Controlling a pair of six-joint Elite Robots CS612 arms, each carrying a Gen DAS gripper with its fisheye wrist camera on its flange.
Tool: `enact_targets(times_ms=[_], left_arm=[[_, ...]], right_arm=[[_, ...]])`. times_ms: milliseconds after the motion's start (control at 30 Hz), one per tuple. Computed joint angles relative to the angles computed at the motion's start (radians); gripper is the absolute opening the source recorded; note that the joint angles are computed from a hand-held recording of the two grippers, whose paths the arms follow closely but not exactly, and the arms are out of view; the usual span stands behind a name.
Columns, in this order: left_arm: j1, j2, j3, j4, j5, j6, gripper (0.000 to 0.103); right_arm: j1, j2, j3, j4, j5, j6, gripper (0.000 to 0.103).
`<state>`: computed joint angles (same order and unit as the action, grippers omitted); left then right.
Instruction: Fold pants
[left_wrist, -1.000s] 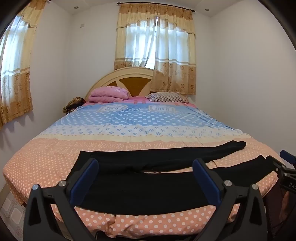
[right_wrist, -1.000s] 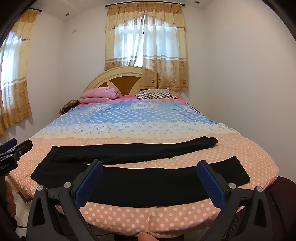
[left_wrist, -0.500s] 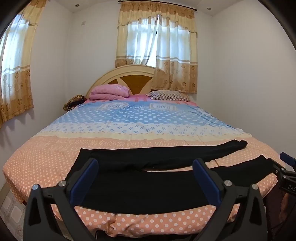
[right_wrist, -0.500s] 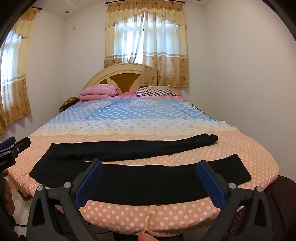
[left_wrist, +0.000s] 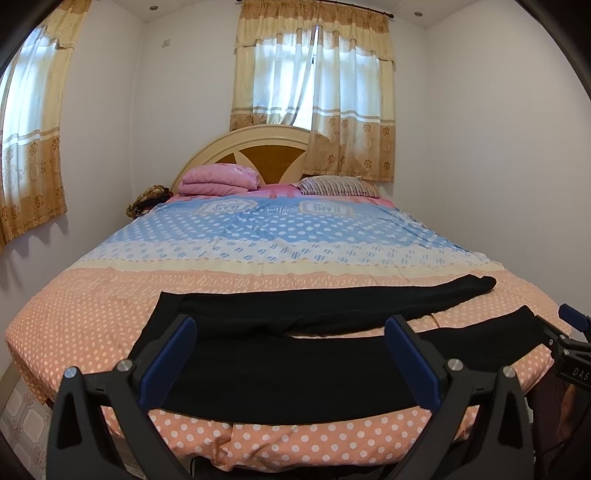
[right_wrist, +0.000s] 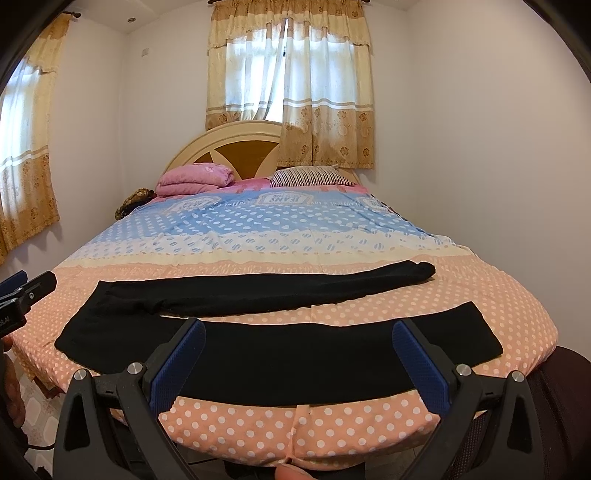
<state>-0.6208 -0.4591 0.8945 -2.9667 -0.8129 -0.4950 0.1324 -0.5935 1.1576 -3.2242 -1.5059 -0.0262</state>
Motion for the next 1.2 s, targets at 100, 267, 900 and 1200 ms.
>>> enact_targets(times_ms=[100,267,900,1200], left_arm=[[0.002,-0.002,0.003,0.001,-0.006,-0.001,0.103],[0.003,-0.002,0.002,0.003,-0.007,-0.002,0.103],[0.007,-0.002,0.004,0.019,-0.017,-0.011,0.103],[0.01,0.0,0.003,0.022,-0.021,-0.014,0.103]], right_arm=[[0.001,0.003,-0.004,0.008,-0.004,-0.001,0.102],[0.001,0.005,-0.006,0.01,-0.007,0.002,0.102],[0.002,0.007,-0.007,0.021,-0.011,-0.002,0.102],[0.0,0.009,-0.009,0.023,-0.008,-0.003,0.102]])
